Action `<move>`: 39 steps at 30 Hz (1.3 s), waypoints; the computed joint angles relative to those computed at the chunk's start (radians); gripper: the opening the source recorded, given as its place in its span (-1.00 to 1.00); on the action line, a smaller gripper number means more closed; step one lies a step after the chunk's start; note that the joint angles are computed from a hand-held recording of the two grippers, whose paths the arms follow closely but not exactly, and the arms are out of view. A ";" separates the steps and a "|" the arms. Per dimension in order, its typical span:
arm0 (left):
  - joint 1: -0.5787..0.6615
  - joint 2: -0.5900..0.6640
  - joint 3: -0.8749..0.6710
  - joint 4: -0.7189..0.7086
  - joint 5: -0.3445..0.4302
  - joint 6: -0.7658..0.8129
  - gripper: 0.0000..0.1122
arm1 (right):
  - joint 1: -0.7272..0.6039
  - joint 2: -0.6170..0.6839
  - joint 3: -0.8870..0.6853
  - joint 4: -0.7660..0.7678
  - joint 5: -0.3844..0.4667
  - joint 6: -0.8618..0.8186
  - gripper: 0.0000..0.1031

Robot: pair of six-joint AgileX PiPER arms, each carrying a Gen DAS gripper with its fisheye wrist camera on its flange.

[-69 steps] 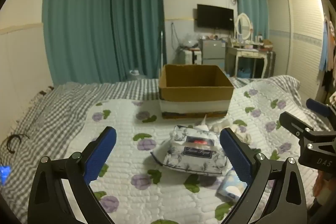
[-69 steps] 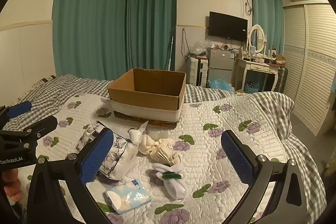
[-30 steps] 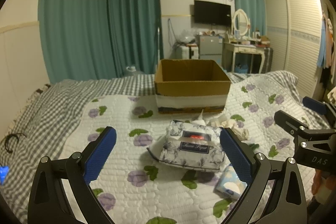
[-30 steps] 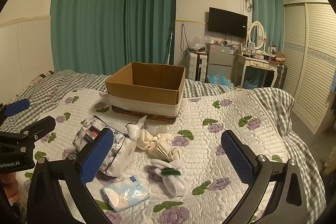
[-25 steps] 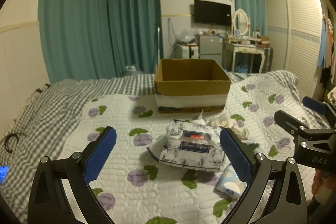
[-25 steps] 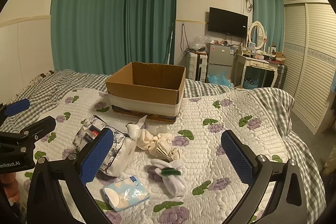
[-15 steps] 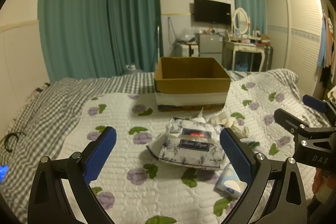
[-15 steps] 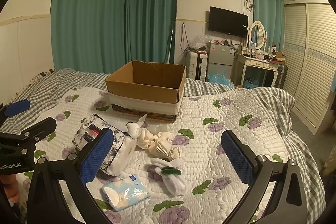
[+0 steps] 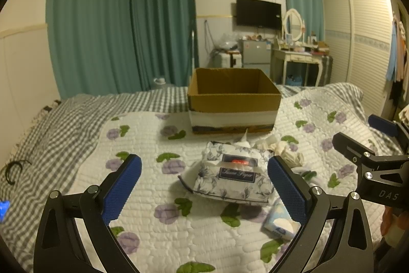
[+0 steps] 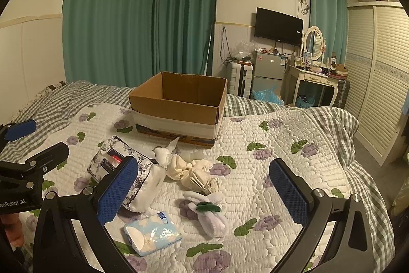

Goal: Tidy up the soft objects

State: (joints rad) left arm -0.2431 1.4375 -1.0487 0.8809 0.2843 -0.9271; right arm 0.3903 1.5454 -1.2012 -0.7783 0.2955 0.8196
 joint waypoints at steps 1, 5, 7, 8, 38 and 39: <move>0.000 -0.001 0.001 0.001 0.000 -0.001 0.80 | 0.002 0.003 -0.004 0.002 0.002 -0.001 1.00; 0.001 0.002 -0.003 -0.007 0.000 0.007 0.80 | 0.005 0.007 -0.010 -0.001 0.008 0.000 1.00; 0.001 0.001 -0.003 -0.007 0.001 0.008 0.80 | 0.007 0.008 -0.012 -0.003 0.011 -0.001 1.00; 0.001 0.001 -0.003 -0.007 0.001 0.008 0.80 | 0.007 0.009 -0.014 0.001 0.014 -0.006 1.00; 0.129 -0.052 0.016 -0.608 0.001 0.689 0.80 | 0.126 0.041 -0.046 0.140 0.198 -0.109 1.00; 0.145 -0.044 0.018 -0.682 0.004 0.764 0.80 | 0.132 0.058 -0.050 0.177 0.204 -0.143 1.00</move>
